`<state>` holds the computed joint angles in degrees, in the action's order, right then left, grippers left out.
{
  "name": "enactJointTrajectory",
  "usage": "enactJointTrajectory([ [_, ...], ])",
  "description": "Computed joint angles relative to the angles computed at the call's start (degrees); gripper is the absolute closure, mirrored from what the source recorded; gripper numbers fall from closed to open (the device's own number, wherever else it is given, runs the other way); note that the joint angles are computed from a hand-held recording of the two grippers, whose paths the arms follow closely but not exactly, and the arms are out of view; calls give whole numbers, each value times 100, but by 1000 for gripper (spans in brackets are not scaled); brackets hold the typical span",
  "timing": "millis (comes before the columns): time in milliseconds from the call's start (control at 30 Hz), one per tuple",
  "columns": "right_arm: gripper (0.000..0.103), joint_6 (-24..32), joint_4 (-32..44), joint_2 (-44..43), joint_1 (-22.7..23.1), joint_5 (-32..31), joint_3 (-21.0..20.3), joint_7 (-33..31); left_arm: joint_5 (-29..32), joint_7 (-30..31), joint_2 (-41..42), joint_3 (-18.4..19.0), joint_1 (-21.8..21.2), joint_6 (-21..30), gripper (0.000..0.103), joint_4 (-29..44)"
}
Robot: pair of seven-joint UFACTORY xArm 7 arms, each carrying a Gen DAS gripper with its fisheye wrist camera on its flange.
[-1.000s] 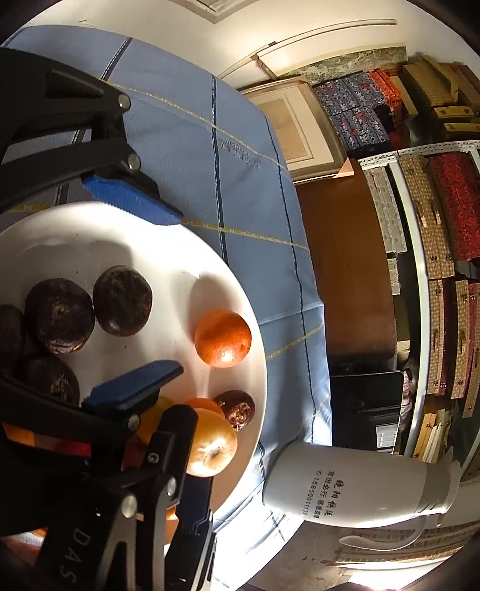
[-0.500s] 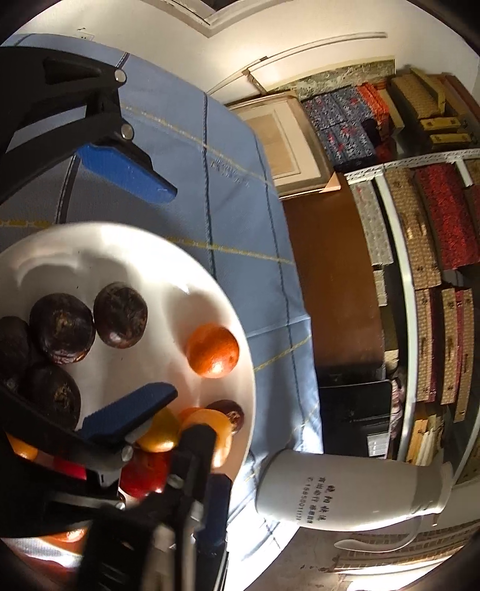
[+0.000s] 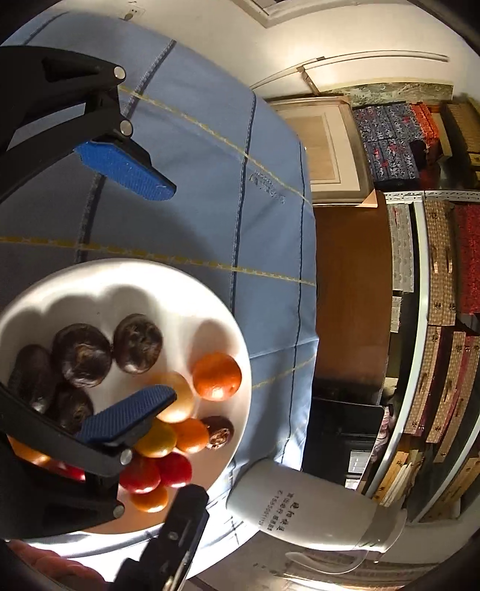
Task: Organize fruits
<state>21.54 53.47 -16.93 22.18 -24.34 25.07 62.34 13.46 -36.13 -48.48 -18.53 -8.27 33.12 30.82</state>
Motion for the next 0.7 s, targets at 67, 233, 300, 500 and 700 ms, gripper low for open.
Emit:
enactJointTrajectory([
  [67, 36, -107, -119, -141, 7, 82, -25, 110, 35, -38, -247, -81, -25, 182, 5, -70],
  [233, 34, -159, -247, -503, 92, 458, -48, -55, -26, -173, -905, -245, -255, 900, 5, -208],
  [300, 28, -106, -309, -712, 109, 533, 35, -92, -105, -223, -1198, -320, -412, 1249, 5, -226],
  [500, 15, 367, -609, -1625, 108, 649, 462, 11, -279, -473, -2054, -702, -819, 2033, 5, -154],
  [700, 3, 1119, -1297, -3091, 20, 701, 1050, 369, -679, -765, -2725, -871, -1211, 2524, 5, -74],
])
